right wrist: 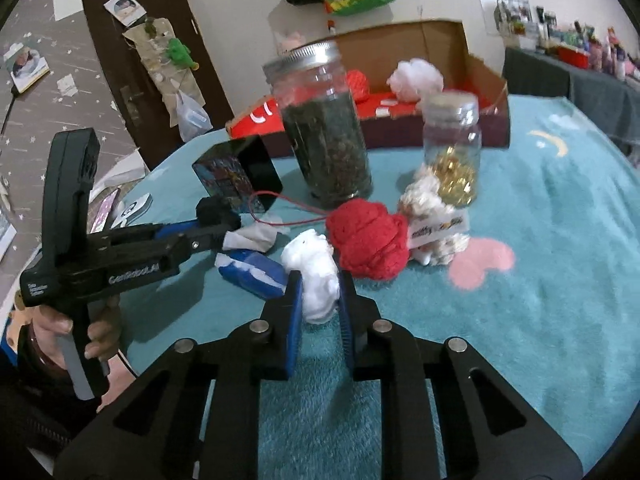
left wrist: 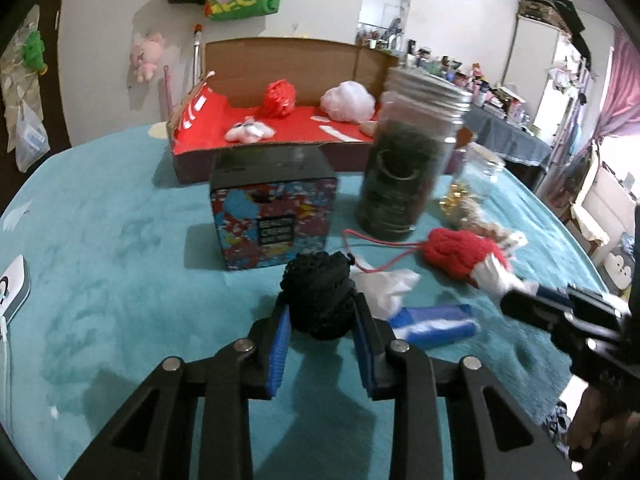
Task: Organize soft objects
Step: 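Grasp the black knit pom with left tool while right tool grasps white sock, then lift and carry the black pom and white sock with both tools into the box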
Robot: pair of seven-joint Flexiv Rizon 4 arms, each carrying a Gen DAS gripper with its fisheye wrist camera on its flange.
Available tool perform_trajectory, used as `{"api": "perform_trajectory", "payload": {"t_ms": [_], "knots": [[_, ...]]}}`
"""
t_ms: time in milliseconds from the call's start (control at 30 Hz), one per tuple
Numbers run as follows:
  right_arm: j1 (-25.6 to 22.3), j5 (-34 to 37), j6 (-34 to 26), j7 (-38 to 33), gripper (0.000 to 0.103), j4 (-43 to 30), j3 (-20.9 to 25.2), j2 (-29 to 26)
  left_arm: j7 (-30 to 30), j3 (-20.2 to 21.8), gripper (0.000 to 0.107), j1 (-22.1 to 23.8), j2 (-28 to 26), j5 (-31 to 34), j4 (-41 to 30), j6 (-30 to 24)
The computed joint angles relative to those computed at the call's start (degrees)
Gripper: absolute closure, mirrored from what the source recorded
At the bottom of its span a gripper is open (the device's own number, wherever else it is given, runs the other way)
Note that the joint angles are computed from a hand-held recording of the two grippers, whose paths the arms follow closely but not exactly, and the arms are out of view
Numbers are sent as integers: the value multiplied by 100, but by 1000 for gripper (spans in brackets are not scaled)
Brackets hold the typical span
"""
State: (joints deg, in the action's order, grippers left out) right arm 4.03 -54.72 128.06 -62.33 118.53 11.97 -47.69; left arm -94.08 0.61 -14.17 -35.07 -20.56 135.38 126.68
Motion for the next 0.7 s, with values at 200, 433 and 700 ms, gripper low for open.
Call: {"api": "perform_trajectory", "payload": {"t_ms": [200, 433, 700], "knots": [[378, 856, 132, -643, 87, 212, -181, 239, 135, 11, 76, -109, 45, -24, -28, -4], [232, 832, -22, -646, 87, 148, -47, 206, 114, 3, 76, -67, 74, -37, -17, -82], [184, 1071, -70, -733, 87, 176, -62, 277, -40, 59, 76, 67, 178, -29, 159, -132]]}}
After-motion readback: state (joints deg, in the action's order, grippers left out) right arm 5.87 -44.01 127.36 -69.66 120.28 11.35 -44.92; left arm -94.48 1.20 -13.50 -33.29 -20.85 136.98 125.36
